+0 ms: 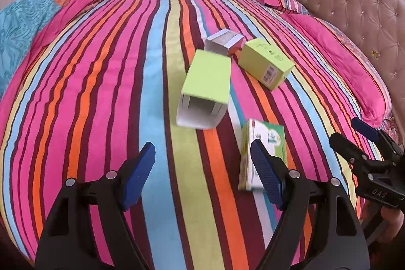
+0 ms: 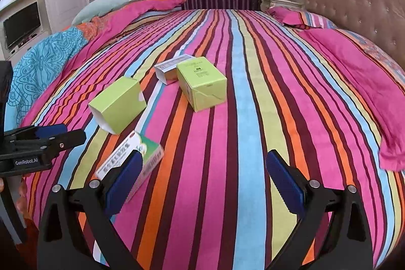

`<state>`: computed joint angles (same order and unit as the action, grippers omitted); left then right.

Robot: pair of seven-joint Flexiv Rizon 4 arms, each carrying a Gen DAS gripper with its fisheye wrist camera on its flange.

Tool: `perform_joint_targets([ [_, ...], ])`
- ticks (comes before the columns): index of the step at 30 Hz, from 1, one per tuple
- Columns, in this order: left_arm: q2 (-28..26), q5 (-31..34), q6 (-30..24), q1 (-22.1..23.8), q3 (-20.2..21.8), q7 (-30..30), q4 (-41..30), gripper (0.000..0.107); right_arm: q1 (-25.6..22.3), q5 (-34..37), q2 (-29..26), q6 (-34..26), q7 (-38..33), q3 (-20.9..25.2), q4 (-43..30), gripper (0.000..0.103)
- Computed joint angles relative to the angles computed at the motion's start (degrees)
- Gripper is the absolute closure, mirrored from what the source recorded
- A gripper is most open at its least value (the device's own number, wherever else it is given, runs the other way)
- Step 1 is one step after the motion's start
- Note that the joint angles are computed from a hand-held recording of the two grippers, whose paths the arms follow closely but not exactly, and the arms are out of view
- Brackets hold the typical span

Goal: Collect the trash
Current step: 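Grasp the open lime box with the left tool while the right tool grasps the lime DHC box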

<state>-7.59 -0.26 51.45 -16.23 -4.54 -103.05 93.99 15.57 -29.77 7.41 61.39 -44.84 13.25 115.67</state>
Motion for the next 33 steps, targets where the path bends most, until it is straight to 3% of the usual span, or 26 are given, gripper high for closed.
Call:
perform_joint_targets([
  [22,-10.9,2.5,-6.9,-0.9,1.5,-1.7,-14.3,0.031,1.4,4.1,-10.6,-0.8,-12.5,-3.8,-10.9,0.01],
  [33,-14.2,2.0,-8.1,-0.9,2.0,-1.3,-17.3,0.031,1.6,5.9,-14.5,-1.3,-15.1,-4.8,-14.4,0.01],
])
